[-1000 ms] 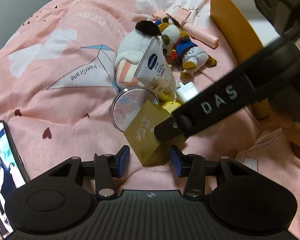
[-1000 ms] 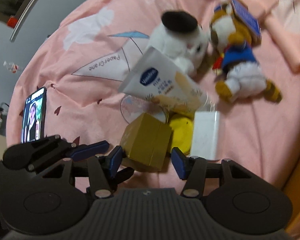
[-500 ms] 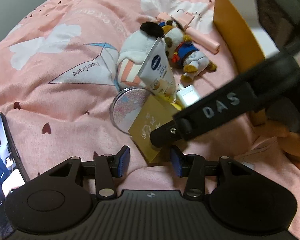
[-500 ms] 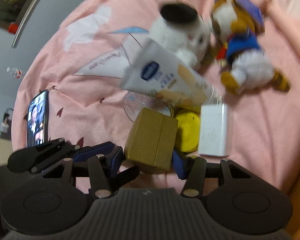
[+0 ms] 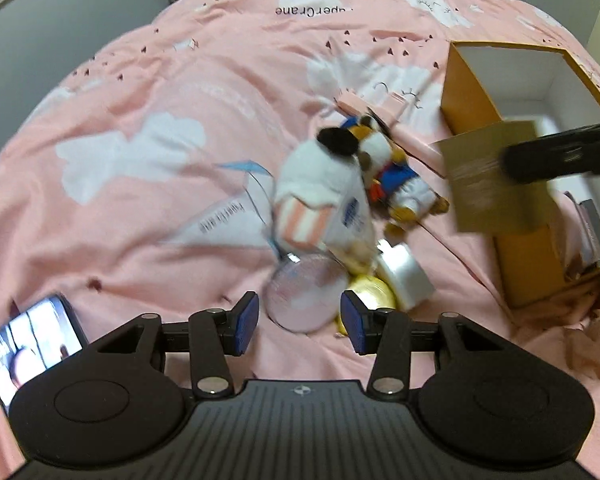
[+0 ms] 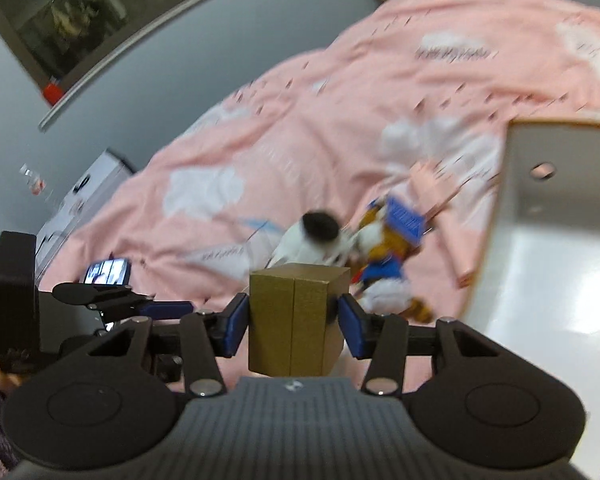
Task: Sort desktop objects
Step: 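Carry the gold box toward the white box with the right gripper while the left grasps the round clear compact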
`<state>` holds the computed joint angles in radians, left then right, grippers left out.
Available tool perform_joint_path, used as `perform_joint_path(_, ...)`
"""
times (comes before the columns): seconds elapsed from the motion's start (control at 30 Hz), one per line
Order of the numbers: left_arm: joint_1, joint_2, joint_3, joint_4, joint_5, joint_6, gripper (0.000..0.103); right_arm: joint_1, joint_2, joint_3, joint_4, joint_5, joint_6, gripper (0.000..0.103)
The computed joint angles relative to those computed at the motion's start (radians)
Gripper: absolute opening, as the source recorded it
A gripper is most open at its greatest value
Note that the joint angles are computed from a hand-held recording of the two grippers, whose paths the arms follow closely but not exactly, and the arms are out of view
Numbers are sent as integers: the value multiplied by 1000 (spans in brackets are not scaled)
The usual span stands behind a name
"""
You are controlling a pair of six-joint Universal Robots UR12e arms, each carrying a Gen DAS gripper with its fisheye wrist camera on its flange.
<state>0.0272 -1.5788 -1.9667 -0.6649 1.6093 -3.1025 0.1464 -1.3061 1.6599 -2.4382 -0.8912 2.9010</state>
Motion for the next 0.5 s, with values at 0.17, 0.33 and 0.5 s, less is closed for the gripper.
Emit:
perform_joint_path(0.17,8,-37,28,-11,29,45,56,-32,-28,32,-103,-63,75,51)
perform_joint_path(0.33,22,-76,45,-22,-22,116,56,-67,-51,63,-156,-150,140,51)
perform_joint_path(0.5,16,-105,60,-44,-30,243,56,-97,-72,97,-181,-216,187,51)
